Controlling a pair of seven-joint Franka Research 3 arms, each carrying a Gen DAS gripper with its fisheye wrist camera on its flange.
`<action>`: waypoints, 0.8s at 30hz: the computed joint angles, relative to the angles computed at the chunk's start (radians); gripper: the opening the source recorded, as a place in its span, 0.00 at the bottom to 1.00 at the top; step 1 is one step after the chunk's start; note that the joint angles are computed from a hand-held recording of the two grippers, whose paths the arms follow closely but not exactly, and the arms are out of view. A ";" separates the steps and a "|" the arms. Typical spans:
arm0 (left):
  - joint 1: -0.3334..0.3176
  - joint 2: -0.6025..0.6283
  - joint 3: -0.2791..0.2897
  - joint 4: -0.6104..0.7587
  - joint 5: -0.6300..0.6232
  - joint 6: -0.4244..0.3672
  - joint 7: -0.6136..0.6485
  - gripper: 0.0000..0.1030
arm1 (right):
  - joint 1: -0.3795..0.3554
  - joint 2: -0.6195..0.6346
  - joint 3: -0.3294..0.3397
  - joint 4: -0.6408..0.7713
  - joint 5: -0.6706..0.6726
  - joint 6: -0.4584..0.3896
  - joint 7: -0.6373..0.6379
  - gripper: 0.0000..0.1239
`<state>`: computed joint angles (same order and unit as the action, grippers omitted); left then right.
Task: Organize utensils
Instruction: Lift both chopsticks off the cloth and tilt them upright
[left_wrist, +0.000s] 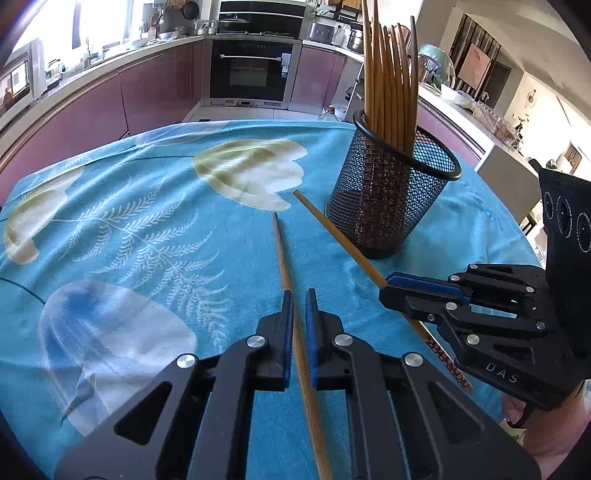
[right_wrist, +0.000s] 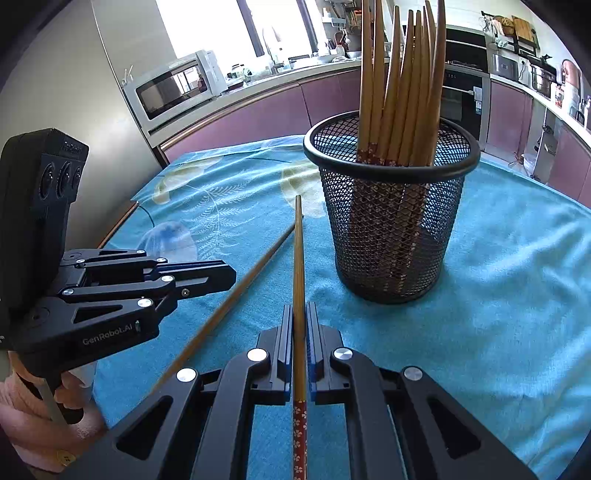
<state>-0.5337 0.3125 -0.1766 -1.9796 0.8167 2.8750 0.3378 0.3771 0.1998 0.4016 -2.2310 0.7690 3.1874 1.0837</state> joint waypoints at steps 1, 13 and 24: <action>-0.004 -0.004 0.004 -0.002 0.009 0.001 -0.008 0.07 | -0.007 -0.001 0.009 0.000 0.009 0.002 -0.008 0.05; 0.000 0.023 -0.011 0.023 -0.007 -0.032 0.038 0.14 | 0.018 -0.012 -0.013 -0.001 0.078 -0.011 -0.066 0.05; -0.018 0.074 -0.002 0.075 -0.051 -0.072 0.099 0.14 | 0.055 0.006 -0.062 0.004 -0.026 -0.019 0.035 0.05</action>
